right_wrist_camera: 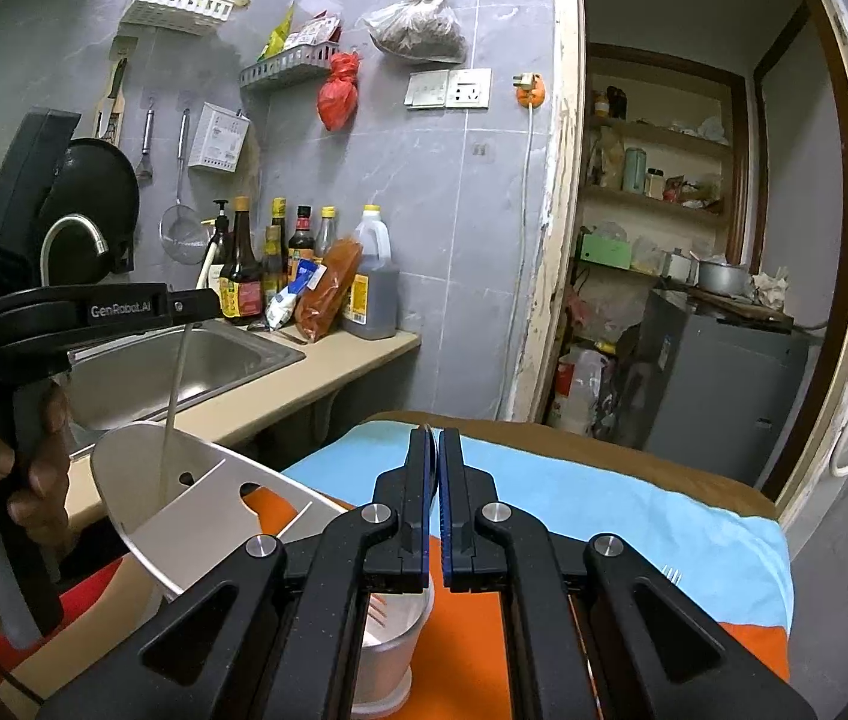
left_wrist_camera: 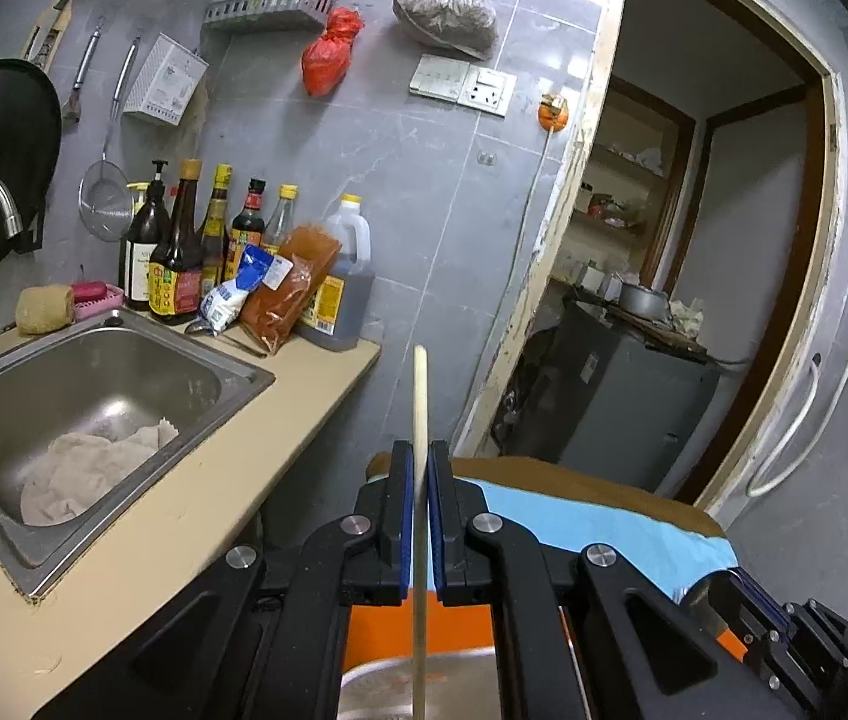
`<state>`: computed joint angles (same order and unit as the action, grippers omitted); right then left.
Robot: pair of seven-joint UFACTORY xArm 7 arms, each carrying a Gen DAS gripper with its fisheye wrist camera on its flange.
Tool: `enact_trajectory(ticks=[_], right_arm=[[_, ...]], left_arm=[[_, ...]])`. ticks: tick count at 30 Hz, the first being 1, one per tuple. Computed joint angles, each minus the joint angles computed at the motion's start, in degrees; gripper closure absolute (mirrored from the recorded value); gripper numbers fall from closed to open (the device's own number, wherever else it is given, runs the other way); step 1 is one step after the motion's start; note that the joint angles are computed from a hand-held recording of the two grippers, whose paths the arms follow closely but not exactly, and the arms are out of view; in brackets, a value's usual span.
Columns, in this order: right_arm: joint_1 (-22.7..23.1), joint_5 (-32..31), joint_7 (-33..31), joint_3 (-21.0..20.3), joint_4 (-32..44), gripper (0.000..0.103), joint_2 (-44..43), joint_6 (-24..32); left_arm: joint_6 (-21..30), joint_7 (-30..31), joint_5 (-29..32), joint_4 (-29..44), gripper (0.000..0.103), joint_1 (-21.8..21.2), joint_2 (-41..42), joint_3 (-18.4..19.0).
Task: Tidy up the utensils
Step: 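Carry the chopstick with the left gripper and drop it into the white caddy, then move the left tool back over the utensils and open it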
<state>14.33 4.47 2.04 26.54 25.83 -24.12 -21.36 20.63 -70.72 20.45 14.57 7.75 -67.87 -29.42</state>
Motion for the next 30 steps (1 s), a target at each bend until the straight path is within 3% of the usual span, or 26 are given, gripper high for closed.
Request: enact_trajectory(ticks=[2, 3, 4, 5, 6, 8, 11, 13, 15, 19, 24, 30], right_arm=[[3.3, -1.8, 0.9, -3.7, -0.5, 0.097, -0.3, 1.1], [4.6, -2.6, 1.3, -5.3, -0.2, 0.09, -0.3, 1.7], [6.8, -3.7, 2.1, -7.8, -0.7, 0.083, -0.6, 2.0], [8.9, -4.8, 3.0, -10.3, -0.9, 0.067, -0.7, 2.3], [11.5, -6.1, 4.1, -13.3, -1.4, 0.062, -1.0, 2.3], [14.7, -8.0, 5.8, -17.5, -2.4, 0.062, -2.2, 2.8], [16.0, -9.3, 7.5, -20.3, -3.8, 0.061, -4.3, 3.4], [16.3, -9.3, 8.9, -21.9, -4.6, 0.055, -6.1, 4.4], [15.5, -8.8, 10.1, -22.8, -5.6, 0.041, -8.0, 4.6], [13.4, -8.5, 11.1, -26.0, -8.5, 0.021, -13.5, 4.0], [9.0, -9.2, 9.3, -28.7, -11.1, 0.003, -19.4, 3.5], [7.7, -11.6, 2.8, -35.9, -12.2, 0.002, -23.8, 5.3]], left_arm=[[1.5, 1.6, -0.6, -0.1, 0.09, -2.7, 0.1, 1.7], [2.2, 2.3, -1.1, -0.3, 0.078, -4.1, 0.0, 2.6], [3.0, 2.6, -1.7, -0.4, 0.058, -5.4, -0.3, 3.1], [4.1, 2.4, -2.3, -0.5, 0.045, -6.3, -0.9, 3.0], [4.7, 1.5, -2.5, -0.8, 0.031, -6.4, -1.9, 2.4], [5.5, 0.1, -2.3, -1.4, 0.03, -6.9, -4.4, 0.8], [7.4, 1.0, -2.1, 0.3, 0.03, -8.3, -2.9, 0.4], [8.1, 0.7, -1.7, 1.2, 0.019, -8.5, -2.4, -0.4], [9.0, -0.1, -1.2, 2.7, 0.014, -8.3, -1.9, -2.2], [11.0, -2.0, 1.5, 7.5, 0.0, -6.1, -0.2, -7.7], [10.0, -5.0, 3.9, 13.2, 0.0, -3.2, 3.3, -13.0], [8.0, -9.3, 5.2, 18.8, 0.0, 0.7, 7.7, -19.1]])
